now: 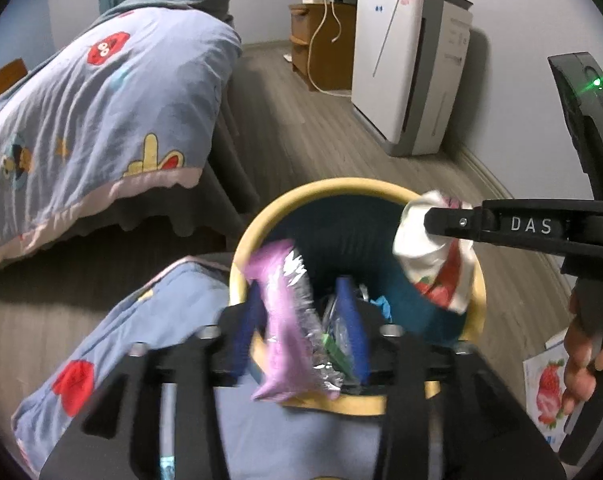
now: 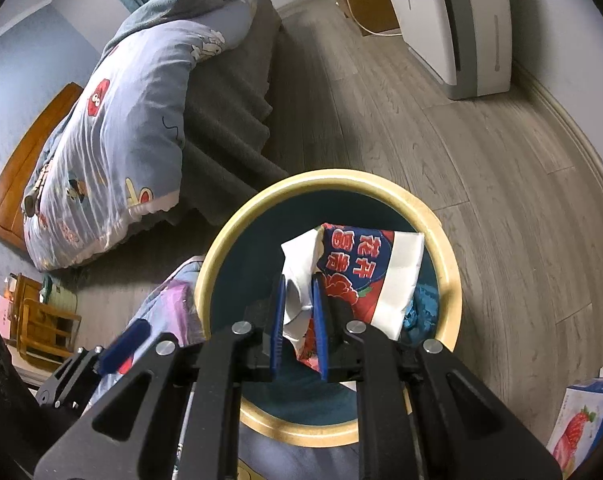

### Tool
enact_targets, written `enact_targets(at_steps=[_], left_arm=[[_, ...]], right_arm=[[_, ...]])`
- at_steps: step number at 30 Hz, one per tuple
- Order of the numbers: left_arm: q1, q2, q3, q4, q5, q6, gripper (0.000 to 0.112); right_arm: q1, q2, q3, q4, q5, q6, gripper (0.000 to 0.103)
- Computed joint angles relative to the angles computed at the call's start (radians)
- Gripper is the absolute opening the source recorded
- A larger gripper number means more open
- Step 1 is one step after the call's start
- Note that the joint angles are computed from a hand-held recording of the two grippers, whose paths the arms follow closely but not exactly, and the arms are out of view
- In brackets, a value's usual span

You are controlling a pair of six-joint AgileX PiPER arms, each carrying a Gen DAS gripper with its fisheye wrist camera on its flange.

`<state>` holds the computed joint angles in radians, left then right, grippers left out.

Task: Collect trash
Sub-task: 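Open both grippers to drop the wrapper and packet into the bin, then move both tools back over the remaining trash on the pillow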

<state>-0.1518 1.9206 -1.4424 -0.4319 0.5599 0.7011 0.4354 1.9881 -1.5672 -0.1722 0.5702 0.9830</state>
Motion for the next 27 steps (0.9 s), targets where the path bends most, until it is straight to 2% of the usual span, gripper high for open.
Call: enact_targets(at_steps=[1, 2, 8, 13, 15, 20, 27], left_arm=[[0.000, -0.004, 0.007, -0.002, -0.009, 0.003, 0.056], [0.002, -0.007, 0.013, -0.007, -0.012, 0.007, 0.060], [0.017, -0.037, 0.068, -0.005, -0.055, 0.004, 0.085], [0.044, -0.063, 0.120, 0.008, -0.083, -0.021, 0.093], [0.057, -0.073, 0.134, 0.012, -0.081, -0.023, 0.094], [0.099, -0.114, 0.166, -0.020, -0.062, 0.012, 0.095], [0.219, -0.227, 0.228, -0.093, 0.013, 0.139, 0.096]], right_arm=[[0.002, -0.001, 0.001, -0.009, 0.000, 0.011, 0.037], [0.005, -0.003, 0.003, -0.022, -0.002, 0.025, 0.045], [0.021, -0.001, -0.022, -0.111, 0.035, 0.087, 0.071], [0.036, 0.001, -0.043, -0.154, 0.064, 0.119, 0.096], [0.046, 0.005, -0.061, -0.177, 0.091, 0.135, 0.097], [0.092, 0.040, -0.162, -0.231, 0.231, 0.107, 0.097], [0.141, 0.064, -0.271, -0.275, 0.364, 0.106, 0.097]])
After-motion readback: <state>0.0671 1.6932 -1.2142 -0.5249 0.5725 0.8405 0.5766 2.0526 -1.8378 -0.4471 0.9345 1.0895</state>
